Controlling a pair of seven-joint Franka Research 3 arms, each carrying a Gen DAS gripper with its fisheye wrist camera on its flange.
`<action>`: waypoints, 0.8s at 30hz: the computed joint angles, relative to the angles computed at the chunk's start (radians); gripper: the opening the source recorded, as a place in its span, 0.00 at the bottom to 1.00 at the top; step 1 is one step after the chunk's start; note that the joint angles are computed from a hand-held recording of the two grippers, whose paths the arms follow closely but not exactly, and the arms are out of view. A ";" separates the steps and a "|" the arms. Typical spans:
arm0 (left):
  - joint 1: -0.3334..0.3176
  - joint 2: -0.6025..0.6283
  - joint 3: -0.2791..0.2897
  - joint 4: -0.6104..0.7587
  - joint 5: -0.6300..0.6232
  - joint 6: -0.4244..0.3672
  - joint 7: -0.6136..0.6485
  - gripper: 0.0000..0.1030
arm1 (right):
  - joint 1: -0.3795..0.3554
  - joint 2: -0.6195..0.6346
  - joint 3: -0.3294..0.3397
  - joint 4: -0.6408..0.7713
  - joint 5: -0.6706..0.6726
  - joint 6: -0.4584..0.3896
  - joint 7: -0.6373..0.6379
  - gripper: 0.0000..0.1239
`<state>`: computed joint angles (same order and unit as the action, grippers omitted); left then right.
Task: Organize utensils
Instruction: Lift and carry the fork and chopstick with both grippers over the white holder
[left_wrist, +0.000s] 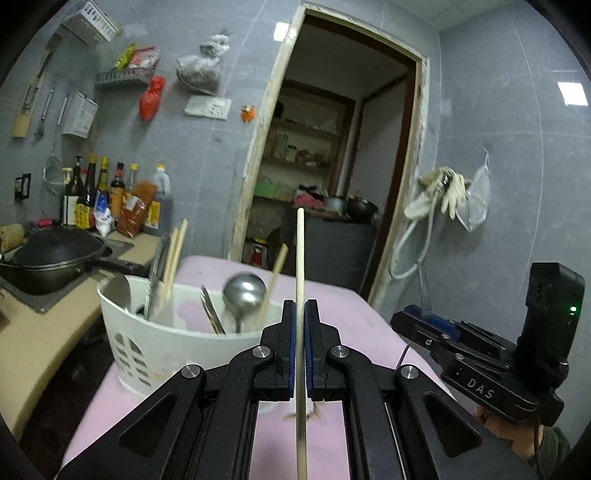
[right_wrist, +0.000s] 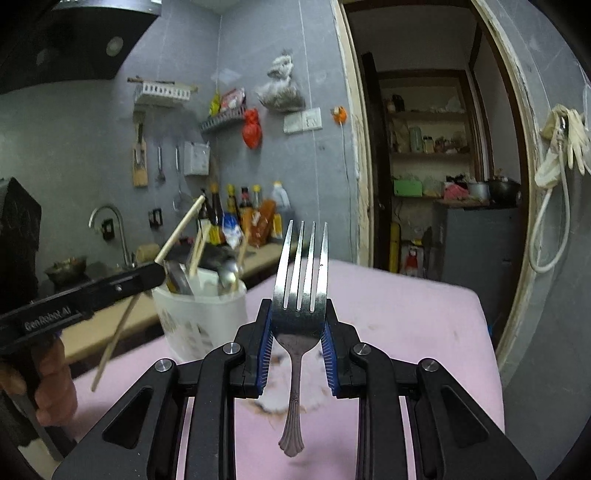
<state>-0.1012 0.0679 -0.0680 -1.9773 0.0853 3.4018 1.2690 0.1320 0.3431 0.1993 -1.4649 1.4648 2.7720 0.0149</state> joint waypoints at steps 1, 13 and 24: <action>-0.020 0.001 0.019 0.000 -0.036 0.009 0.030 0.03 | 0.001 0.000 0.006 0.009 0.015 0.001 -0.016 0.17; -0.123 0.097 0.160 0.183 -0.440 0.083 0.336 0.03 | 0.005 0.073 0.047 0.217 0.102 -0.074 -0.038 0.17; 0.075 0.244 0.079 0.337 -0.233 0.150 -0.006 0.02 | 0.050 0.291 0.138 0.521 -0.024 -0.004 0.041 0.17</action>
<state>-0.0262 0.3124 0.0107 -1.6404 -0.1475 3.5519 1.2627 0.1816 0.6339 0.3375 -0.9435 1.4407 2.7684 0.0558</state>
